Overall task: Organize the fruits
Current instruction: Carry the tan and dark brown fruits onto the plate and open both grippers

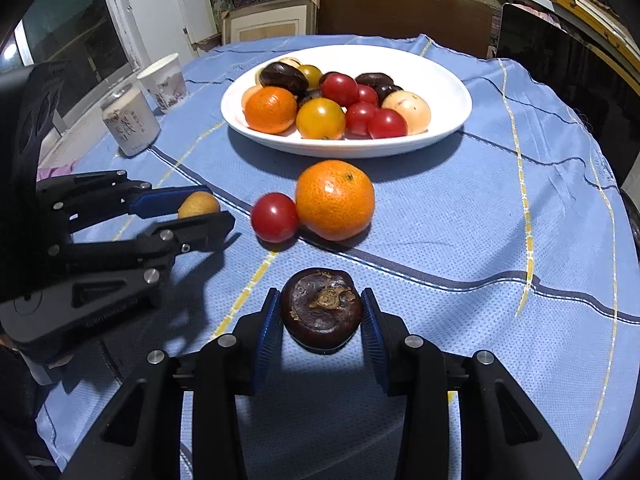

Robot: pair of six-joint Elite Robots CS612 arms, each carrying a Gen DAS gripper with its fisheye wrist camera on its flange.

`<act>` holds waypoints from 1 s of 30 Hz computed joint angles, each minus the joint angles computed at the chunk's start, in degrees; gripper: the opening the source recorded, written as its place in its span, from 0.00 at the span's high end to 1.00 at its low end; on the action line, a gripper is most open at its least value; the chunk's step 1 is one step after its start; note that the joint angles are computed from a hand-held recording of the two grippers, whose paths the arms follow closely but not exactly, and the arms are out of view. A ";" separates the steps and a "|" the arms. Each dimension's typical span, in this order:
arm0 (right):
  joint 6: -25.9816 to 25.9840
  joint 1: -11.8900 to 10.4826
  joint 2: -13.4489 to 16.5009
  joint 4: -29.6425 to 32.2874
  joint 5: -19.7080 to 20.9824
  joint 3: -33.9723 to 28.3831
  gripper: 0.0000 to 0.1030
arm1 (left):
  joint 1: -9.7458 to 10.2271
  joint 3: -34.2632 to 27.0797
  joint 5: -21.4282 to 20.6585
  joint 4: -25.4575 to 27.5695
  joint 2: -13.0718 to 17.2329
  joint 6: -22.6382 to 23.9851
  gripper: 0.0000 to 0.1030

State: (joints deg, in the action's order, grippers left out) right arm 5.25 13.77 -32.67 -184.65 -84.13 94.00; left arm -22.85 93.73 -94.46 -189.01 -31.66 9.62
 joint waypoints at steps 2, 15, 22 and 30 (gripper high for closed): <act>0.15 -0.06 -0.15 -1.50 0.82 0.35 0.60 | 0.03 0.25 0.31 -0.64 -0.20 -0.21 0.75; 5.12 0.17 -0.37 -11.14 -0.36 0.16 0.60 | 0.37 0.52 1.81 -2.35 -2.03 -2.67 0.75; 8.31 -0.36 0.21 -10.10 -3.22 -4.32 0.60 | 0.27 -3.71 4.06 -0.73 -1.72 -2.98 0.75; 12.34 -1.39 4.59 -5.54 -5.56 -13.12 0.60 | 0.78 -14.63 6.71 6.02 2.29 -7.31 0.75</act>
State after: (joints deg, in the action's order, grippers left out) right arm 17.59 12.38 -28.08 -190.19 -89.69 80.87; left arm -22.06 79.09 -87.75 -182.98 -29.37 2.31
